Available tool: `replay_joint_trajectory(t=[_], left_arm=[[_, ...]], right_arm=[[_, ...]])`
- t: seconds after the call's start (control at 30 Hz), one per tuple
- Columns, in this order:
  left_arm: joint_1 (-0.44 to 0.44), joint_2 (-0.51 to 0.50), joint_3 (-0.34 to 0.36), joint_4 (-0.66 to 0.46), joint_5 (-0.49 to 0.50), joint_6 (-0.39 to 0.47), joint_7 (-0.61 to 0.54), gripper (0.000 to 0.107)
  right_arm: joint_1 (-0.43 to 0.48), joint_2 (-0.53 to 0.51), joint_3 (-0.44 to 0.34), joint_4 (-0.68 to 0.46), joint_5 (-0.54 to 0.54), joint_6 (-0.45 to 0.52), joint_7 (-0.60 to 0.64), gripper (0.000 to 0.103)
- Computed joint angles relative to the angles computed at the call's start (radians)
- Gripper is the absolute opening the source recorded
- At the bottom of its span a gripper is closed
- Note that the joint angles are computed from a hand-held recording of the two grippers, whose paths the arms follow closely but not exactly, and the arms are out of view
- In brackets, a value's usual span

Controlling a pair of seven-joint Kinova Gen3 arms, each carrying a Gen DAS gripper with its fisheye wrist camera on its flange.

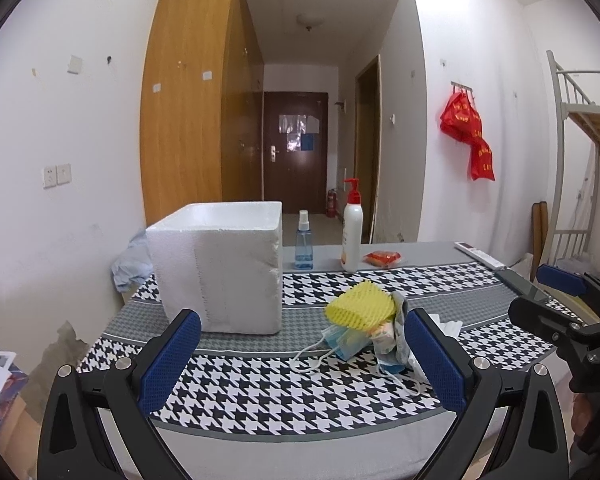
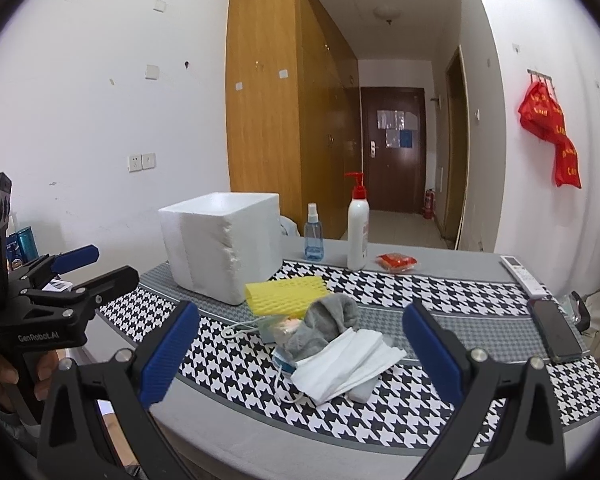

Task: Organize soft objects
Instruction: 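Move the left tool to the yellow mesh sleeve and close on it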

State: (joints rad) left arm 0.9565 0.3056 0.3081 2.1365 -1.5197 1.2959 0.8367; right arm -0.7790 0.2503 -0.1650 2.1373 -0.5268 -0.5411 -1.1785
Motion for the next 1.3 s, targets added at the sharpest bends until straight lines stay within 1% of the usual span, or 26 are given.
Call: replay_joint_trajectory(t=[0.07, 0.27, 0.53, 0.7, 0.8, 0.93, 1.07, 1.13, 1.3], left_arm=[[-0.011, 0.0, -0.004, -0.001, -0.009, -0.016, -0.006, 0.102], [-0.064, -0.008, -0.015, 0.007, -0.038, -0.109, -0.015, 0.102], [-0.132, -0.01, -0.031, 0.013, -0.077, -0.214, -0.017, 0.102], [-0.181, -0.006, -0.041, 0.005, -0.111, -0.294, -0.031, 0.102], [-0.206, -0.004, -0.046, -0.005, -0.124, -0.34, -0.042, 0.102], [-0.237, 0.007, -0.055, -0.026, -0.134, -0.399, -0.071, 0.102], [-0.277, 0.014, -0.069, -0.052, -0.14, -0.491, -0.114, 0.102], [-0.287, 0.017, -0.074, -0.059, -0.149, -0.517, -0.118, 0.102], [-0.321, 0.037, -0.087, -0.083, -0.176, -0.582, -0.124, 0.102]], right_arm=[[0.003, 0.006, 0.005, -0.013, -0.003, 0.017, 0.004, 0.103], [0.015, 0.031, 0.026, -0.056, 0.008, 0.08, -0.006, 0.103], [-0.011, 0.072, 0.085, -0.12, -0.021, 0.159, 0.024, 0.103], [-0.031, 0.094, 0.126, -0.15, -0.031, 0.199, 0.031, 0.103], [-0.027, 0.107, 0.139, -0.165, -0.022, 0.22, 0.016, 0.103], [-0.038, 0.125, 0.175, -0.186, -0.024, 0.261, 0.002, 0.103], [-0.059, 0.141, 0.222, -0.208, -0.019, 0.306, -0.015, 0.103], [-0.062, 0.146, 0.234, -0.216, -0.006, 0.324, -0.035, 0.103], [-0.038, 0.164, 0.236, -0.24, 0.059, 0.363, -0.108, 0.103]])
